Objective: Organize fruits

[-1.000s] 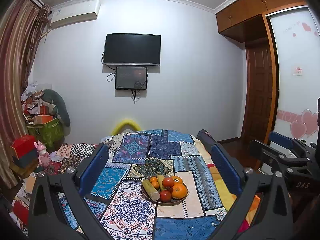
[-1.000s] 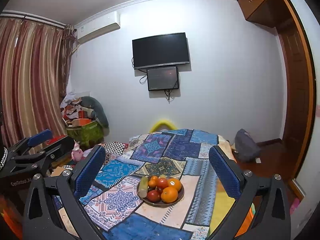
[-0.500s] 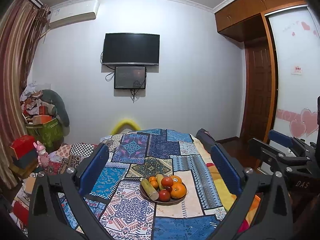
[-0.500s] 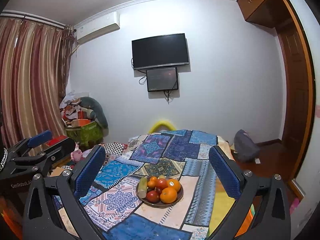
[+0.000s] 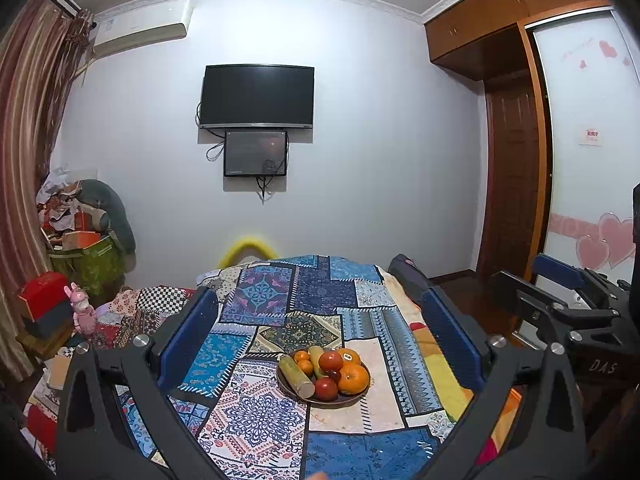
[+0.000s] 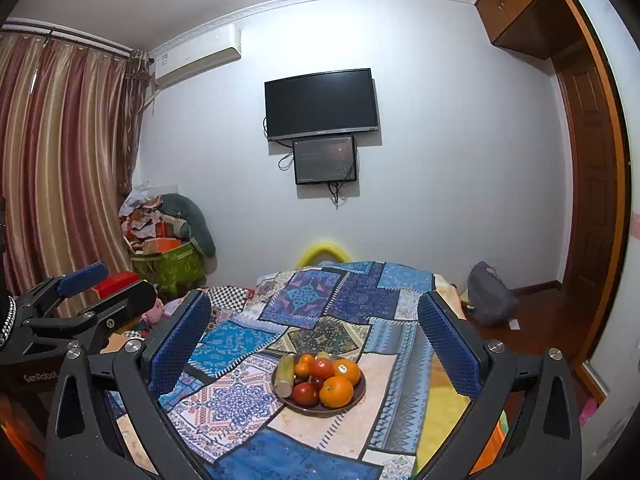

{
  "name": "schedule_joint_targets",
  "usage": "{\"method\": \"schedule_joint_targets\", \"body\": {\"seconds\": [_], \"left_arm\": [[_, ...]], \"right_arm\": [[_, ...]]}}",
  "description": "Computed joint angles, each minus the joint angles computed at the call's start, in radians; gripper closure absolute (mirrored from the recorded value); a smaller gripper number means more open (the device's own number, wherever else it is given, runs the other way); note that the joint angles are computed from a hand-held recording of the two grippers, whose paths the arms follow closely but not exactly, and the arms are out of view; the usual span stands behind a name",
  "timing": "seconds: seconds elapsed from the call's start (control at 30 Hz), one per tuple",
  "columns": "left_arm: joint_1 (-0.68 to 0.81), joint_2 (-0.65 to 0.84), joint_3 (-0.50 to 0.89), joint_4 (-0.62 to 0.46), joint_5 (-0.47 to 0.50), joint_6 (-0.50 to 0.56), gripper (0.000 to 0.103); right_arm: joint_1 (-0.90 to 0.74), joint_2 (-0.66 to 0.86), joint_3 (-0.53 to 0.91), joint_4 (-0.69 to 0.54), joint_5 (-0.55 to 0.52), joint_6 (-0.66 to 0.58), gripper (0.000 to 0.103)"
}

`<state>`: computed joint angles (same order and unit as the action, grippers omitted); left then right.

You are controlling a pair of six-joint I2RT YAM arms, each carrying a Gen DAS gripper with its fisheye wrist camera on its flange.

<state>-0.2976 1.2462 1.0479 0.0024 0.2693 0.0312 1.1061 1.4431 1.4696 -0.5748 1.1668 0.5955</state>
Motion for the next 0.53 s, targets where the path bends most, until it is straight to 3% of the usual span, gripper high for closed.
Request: {"method": "schedule_joint_targets", "body": {"seconds": [0.53], "left_arm": [[0.005,0.013,0.002,-0.004,0.010,-0.002,0.000]], "right_arm": [[-0.009,0.005,0.007,-0.013,-0.011,0.007,0.000]]}}
